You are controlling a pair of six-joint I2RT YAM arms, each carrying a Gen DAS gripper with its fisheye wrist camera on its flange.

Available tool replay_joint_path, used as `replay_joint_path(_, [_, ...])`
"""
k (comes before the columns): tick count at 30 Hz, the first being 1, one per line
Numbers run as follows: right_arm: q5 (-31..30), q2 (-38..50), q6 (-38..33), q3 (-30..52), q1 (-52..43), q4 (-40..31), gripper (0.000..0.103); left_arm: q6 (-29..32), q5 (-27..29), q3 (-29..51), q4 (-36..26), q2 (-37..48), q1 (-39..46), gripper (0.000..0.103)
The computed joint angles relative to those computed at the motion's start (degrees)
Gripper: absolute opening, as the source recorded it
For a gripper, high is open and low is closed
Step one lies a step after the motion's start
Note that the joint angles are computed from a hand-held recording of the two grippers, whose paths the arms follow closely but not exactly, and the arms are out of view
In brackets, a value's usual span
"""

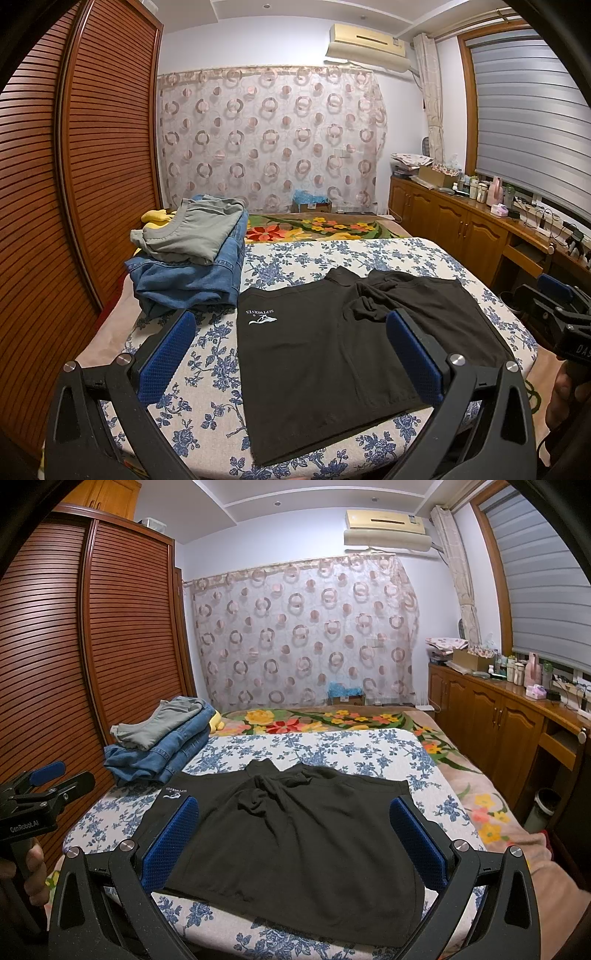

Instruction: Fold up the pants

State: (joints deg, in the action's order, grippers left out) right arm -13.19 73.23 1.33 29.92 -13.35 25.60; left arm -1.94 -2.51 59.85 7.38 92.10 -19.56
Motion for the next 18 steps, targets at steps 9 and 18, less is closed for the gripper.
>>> replay_joint_path(9, [-3.44, 2.19, -2.76, 3.3, -1.9, -4.23, 0.103, -0.47, 2.05, 3.86, -5.47, 3.44, 1.14, 0.103])
replay_joint_path(18, [-4.29, 5.71, -5.86, 6.5, -2.4, -7.68, 0.103, -0.36, 2.47, 5.61, -7.47, 6.82, 2.52, 0.103])
